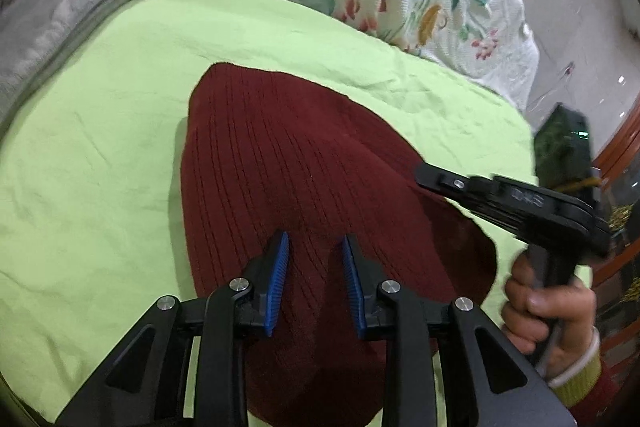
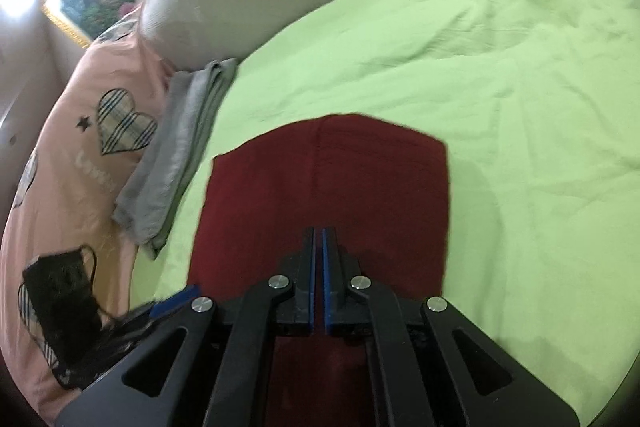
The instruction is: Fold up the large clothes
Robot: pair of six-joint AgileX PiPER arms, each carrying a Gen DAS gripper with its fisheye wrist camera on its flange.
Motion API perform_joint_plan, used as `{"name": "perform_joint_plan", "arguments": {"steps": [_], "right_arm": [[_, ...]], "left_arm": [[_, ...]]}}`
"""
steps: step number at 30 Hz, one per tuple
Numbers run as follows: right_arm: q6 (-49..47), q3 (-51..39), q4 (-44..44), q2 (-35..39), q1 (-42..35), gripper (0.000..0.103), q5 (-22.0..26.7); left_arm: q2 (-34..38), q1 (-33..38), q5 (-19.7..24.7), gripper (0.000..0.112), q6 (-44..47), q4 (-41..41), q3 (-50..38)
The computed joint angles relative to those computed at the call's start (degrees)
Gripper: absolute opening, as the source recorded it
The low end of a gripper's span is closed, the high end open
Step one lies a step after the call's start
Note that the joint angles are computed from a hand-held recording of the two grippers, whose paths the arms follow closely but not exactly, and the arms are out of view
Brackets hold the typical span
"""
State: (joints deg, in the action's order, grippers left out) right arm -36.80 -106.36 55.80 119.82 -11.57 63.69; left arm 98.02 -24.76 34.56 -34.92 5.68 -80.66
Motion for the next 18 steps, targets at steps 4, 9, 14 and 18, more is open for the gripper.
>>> {"name": "perform_joint_plan", "arguments": {"steps": [4, 9, 14, 18], "right_arm": [[-0.60, 4.25, -5.66, -2.09, 0.92, 0.003, -2.87], [-0.95, 5.39, -3.66, -3.13, -0.91, 0.003, -2.46], [-6.99, 11.58, 0.60, -9.42, -2.34, 0.003, -1.71], [-11.16, 17.10, 1.60, -13.52, -3.24, 0.003, -1.78]], "left_arm": [[0.48, -2.02, 2.56, 0.028, -4.67, 5.19, -1.59], [-0.75, -4.42, 8.12, 0.029, -10.02, 10.63, -3.58], [-4.23, -10.40, 17.66, 0.048, -21.68, 23.70, -4.01], [-5.84, -12.55, 21.96, 0.049, -26.47, 28.52, -2.54]]}}
